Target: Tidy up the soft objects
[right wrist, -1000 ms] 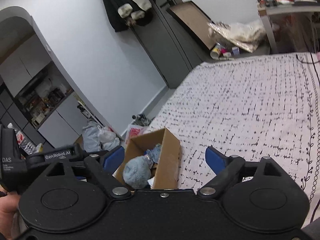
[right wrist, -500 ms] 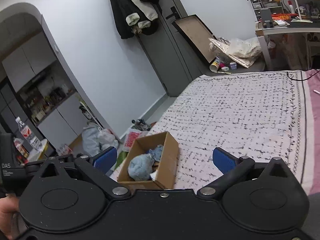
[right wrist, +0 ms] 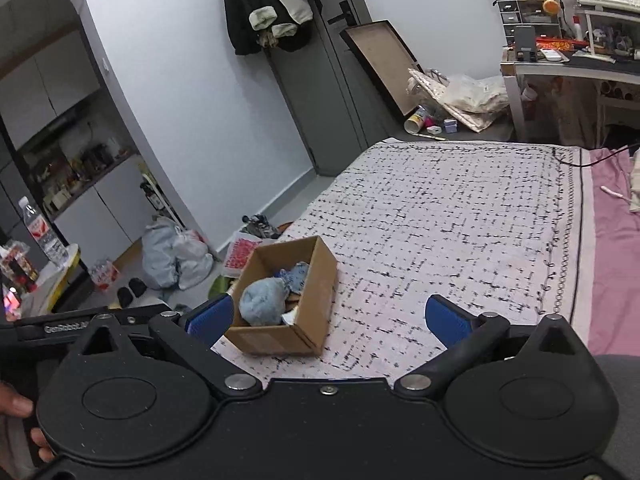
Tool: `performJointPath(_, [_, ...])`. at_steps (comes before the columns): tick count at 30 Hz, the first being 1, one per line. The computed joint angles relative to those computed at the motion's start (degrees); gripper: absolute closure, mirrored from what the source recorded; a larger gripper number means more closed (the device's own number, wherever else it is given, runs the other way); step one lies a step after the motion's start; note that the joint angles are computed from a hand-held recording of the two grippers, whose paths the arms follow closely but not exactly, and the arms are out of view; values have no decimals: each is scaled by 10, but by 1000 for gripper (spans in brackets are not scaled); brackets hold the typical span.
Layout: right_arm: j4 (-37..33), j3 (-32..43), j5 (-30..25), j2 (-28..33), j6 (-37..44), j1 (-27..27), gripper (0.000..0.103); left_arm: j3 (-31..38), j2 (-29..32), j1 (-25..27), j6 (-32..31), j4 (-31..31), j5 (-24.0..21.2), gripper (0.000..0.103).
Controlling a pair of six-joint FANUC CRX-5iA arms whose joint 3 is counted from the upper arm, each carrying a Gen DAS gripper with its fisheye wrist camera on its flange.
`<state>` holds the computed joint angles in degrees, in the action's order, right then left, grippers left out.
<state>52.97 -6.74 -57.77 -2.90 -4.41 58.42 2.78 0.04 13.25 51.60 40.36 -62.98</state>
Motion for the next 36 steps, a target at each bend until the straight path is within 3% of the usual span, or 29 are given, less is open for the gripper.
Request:
performJointPath(14, [-11, 15, -55, 7, -2, 17, 0, -22, -22, 7, -60, -4, -1, 0])
performJointPath(36, [-38, 37, -75, 17, 22, 18, 0, -12, -20, 5, -66, -11, 1, 1])
